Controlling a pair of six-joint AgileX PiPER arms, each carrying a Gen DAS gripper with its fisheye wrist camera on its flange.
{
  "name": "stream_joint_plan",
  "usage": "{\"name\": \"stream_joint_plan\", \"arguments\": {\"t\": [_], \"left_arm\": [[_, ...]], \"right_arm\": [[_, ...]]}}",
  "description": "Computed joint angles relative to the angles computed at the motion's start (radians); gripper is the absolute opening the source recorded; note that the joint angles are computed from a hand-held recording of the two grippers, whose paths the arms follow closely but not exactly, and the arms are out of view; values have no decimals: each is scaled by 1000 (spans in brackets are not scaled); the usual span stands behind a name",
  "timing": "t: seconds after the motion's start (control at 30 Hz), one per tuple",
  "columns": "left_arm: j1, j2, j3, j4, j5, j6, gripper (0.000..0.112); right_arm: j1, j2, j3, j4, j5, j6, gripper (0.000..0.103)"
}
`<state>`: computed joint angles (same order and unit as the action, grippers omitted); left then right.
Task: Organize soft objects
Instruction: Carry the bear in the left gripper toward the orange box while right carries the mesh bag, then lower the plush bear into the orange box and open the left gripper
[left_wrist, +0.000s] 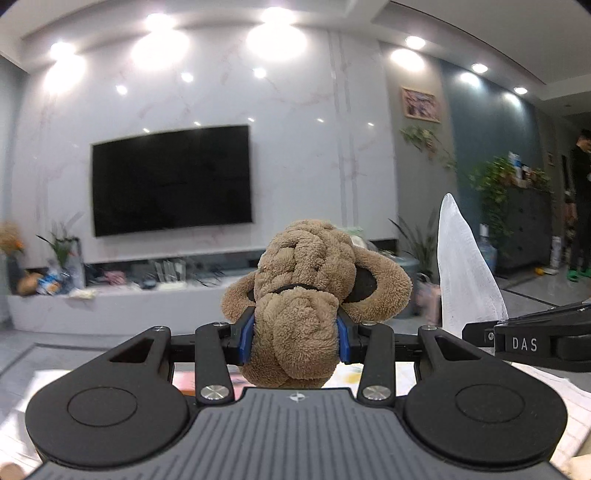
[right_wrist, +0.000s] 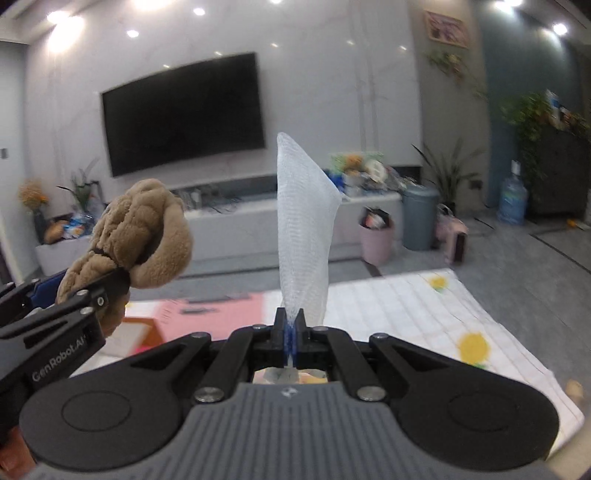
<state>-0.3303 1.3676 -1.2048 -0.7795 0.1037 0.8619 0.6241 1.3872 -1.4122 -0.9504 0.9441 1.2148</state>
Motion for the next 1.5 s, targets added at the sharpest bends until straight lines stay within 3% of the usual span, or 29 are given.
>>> {"name": "stream_joint_plan", "arguments": {"t": [0.07,0.13,0.27,0.43,0.5,0.57,0.67,0.77,0.9,0.97,1.07,1.23,1.3,1.37,1.4,1.5], "left_arm": [[72,-11,-4,-105,20,110,48],[128,-13,-2,-126,19,99,48],[268,34,-12,-420,66,355,48],[384,186,-93,-469,137,409,48],[418,250,-145,-354,177,293,48],[410,307,-178,-235,154,203,48],[393,385,-257,65,188,-71,48],[373,464,-352,316,255,-347,48],[334,524,-383,609,236,-542,48],[335,544,-414,673,290,-597,48],[363,539,-431,588,326,-545,51],[388,582,-520,570,436,-554,56],[402,583,-519,516,431,-502,57],[398,576,-508,519,411,-499,73],[401,584,-514,510,406,-485,75],[401,596,-528,503,395,-471,77]], "right_arm": [[54,64,-93,-19,25,-17,0],[96,136,-192,-31,31,-46,0],[135,305,-407,23,7,-125,0],[150,516,-651,158,-24,-240,0],[143,602,-742,220,-26,-294,0],[130,684,-820,278,-26,-333,0],[102,760,-865,372,-60,-357,0],[84,764,-768,369,-173,-263,0],[50,776,-695,428,-286,-286,0],[39,780,-667,451,-323,-300,0],[25,771,-629,488,-372,-314,0],[10,723,-541,473,-436,-284,0],[7,712,-522,466,-445,-265,0],[7,703,-507,446,-443,-243,0],[5,698,-501,446,-441,-241,0],[6,683,-483,456,-442,-238,0]]}}
